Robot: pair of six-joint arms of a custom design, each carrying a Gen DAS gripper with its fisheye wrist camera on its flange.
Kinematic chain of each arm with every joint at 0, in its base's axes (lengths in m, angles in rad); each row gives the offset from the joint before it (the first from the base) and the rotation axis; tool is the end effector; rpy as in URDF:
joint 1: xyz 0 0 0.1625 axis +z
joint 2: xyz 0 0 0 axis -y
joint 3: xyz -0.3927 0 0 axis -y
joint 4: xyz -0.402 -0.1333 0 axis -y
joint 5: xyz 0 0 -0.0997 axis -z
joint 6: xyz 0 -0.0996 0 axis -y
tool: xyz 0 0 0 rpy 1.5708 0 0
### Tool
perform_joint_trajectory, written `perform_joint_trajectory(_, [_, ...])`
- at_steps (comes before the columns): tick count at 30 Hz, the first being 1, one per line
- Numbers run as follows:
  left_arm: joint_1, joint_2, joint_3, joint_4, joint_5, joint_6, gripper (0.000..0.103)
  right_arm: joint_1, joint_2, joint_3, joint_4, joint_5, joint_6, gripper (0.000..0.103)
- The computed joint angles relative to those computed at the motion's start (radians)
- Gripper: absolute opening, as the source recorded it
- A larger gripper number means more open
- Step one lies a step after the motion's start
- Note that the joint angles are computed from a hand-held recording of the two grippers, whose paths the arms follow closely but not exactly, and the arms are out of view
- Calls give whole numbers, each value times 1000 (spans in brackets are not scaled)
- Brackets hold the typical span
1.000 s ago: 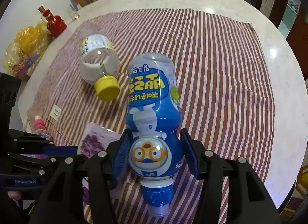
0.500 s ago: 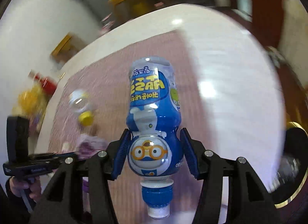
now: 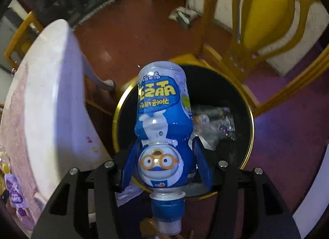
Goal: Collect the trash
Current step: 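Carry the Pororo bottle to the black bin and open the right tool, then lift the jelly pouch with the left tool while the right tool returns over the cloth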
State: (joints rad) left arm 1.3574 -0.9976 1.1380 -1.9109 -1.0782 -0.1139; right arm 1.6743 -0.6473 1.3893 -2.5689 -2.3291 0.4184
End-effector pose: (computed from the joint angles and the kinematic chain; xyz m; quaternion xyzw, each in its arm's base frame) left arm 0.0225 -0.7479 0.3699 0.0237 0.9650 -0.1349 0.2236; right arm 0.1393 -0.7138 0.0830 -0.1912 -0.9026 0.2093 0.3241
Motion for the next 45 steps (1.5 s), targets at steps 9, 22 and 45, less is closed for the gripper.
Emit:
perform_joint_trajectory(9, [1, 19, -12, 48, -28, -13, 12, 64, 22, -1, -102, -44, -5, 74])
perform_joint_trajectory(22, [-11, 42, -4, 81, -43, 1, 18, 214, 155, -98, -37, 596, -502, 32])
perform_joint_trajectory(45, [-41, 64, 31, 32, -45, -13, 28, 199, 258, -225, 69, 640, -505, 25])
